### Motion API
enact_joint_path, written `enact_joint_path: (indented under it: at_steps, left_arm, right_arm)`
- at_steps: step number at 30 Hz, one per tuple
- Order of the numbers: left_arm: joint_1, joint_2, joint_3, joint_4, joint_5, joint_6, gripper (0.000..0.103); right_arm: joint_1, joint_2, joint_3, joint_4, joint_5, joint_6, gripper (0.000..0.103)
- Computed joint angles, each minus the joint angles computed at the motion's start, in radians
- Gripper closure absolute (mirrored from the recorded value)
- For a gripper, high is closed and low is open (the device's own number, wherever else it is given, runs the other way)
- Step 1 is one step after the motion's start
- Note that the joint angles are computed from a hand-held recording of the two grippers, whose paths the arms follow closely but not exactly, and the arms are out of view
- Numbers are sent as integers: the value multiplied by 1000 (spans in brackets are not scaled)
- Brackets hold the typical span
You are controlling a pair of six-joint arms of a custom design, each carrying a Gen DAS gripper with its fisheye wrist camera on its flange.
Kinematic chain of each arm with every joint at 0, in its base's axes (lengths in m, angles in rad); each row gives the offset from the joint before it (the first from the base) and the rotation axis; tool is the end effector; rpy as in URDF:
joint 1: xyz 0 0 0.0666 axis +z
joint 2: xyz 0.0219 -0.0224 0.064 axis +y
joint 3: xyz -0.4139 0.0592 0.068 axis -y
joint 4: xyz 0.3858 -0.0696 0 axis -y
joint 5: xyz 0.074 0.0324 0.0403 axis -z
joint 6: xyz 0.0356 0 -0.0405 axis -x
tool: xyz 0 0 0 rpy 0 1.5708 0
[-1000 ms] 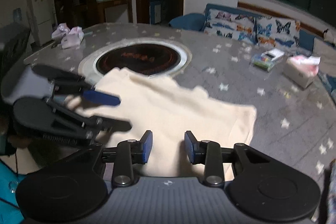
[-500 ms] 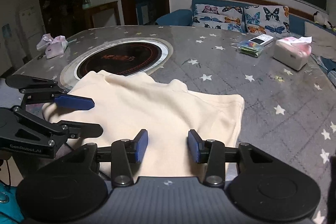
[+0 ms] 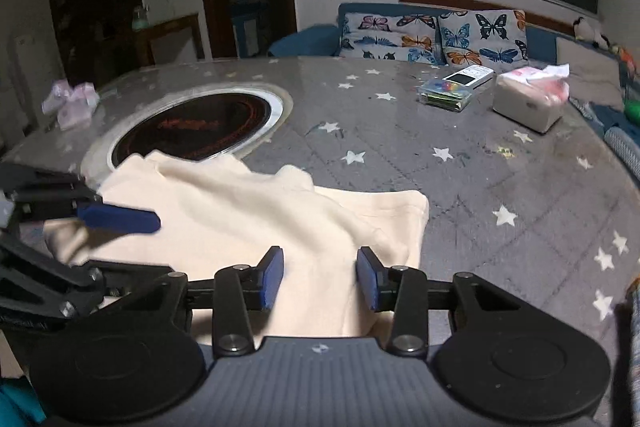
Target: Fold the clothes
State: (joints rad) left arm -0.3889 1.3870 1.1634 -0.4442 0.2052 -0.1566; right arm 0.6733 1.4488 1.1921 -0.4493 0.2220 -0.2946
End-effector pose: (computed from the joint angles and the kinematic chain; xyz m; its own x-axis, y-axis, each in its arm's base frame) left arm 0.4363 -0.1871 0.3968 -0.4850 0.3638 -0.7953 0.6023 0.7983 -0.0022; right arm 0.3919 0.3021 0.3811 -0.6239 -0.1354 -0.7697 -0.3094 0.9472 0.0843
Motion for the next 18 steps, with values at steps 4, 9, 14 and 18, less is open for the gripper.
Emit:
enact_joint_path:
  at_steps: [4,9,14,18]
  left_arm:
    - [0,1,0,1,1,-1,51]
    - [1,2,2,-2,3,5,50]
    - [11,7,9,-12,23,22,50]
    - [13,5,9,-15,27,26,50]
  right_arm:
    - [5,2,30,-20,4,19,63]
    - [-4,43,88,-12,-41,43,75]
    - [-15,121,150,-61,-45,26,82]
    - [-16,117,155,-69,-37,10,82]
